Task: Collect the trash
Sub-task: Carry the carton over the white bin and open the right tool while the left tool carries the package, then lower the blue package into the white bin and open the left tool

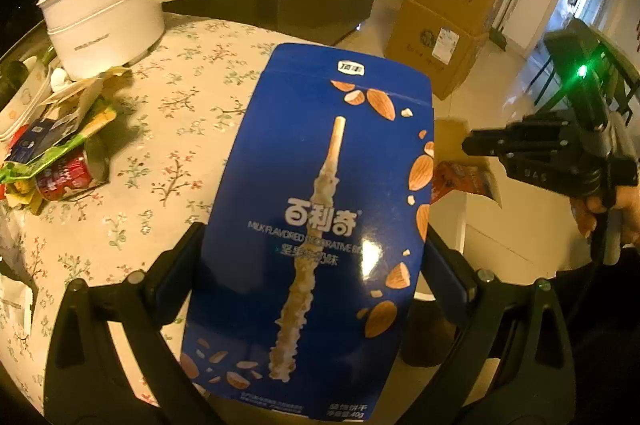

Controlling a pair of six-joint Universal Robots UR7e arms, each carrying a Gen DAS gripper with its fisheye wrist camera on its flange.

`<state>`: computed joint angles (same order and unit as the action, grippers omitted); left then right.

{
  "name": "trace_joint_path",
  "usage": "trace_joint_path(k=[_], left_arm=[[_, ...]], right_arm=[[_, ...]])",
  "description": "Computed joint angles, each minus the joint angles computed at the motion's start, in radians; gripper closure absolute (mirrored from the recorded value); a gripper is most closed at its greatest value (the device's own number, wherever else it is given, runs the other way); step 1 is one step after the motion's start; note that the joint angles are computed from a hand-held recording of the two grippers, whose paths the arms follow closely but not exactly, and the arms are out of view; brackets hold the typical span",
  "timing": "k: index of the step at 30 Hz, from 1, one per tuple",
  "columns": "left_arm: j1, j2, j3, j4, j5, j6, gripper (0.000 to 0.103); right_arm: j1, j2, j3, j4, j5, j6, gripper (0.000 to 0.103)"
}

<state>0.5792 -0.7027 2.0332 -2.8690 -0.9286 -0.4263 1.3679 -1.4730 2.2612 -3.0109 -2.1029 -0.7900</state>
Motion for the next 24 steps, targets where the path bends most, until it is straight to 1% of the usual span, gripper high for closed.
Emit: trace_joint_path(k=[1,2,3,4,5,9,14,17,21,24], left_arm=[[-0.003,0.006,-0.005,0.005,-0.003,-0.003,0.004],[-0.003,0.012,-0.013,0.012,-0.009,-0.002,0.004],[-0.002,0.019,-0.021,0.018,-0.014,0.001,0.004],[-0.002,0.028,-0.033,0.028,-0.02,0.005,0.004],[-0.001,0.038,-0.046,0.039,-0.026,0.01,0.004],[0.004,0.075,-0.095,0.09,-0.048,0.028,0.004],[0.016,0.126,-0.155,0.151,-0.06,0.035,0.004],[0.023,0.15,-0.187,0.178,-0.062,0.042,0.004],[0.029,0.179,-0.226,0.221,-0.074,0.049,0.003],[0.026,0.2,-0.242,0.214,-0.076,0.068,0.003]], right_arm=[[-0.001,-0.006,0.001,0.0,0.005,0.004,0.08],[-0.001,-0.007,0.001,-0.005,0.007,0.005,0.067],[-0.002,-0.013,0.006,-0.021,0.012,0.003,0.06],[-0.003,-0.016,0.007,-0.029,0.017,0.0,0.049],[-0.005,-0.025,0.012,-0.037,0.026,-0.006,0.045],[-0.015,-0.044,0.019,-0.064,0.026,-0.026,0.043],[-0.032,-0.035,0.03,-0.129,-0.018,-0.081,0.037],[-0.044,-0.029,0.033,-0.154,-0.036,-0.112,0.036],[-0.055,-0.028,0.036,-0.177,-0.041,-0.14,0.036],[-0.058,-0.028,0.039,-0.194,-0.042,-0.16,0.035]])
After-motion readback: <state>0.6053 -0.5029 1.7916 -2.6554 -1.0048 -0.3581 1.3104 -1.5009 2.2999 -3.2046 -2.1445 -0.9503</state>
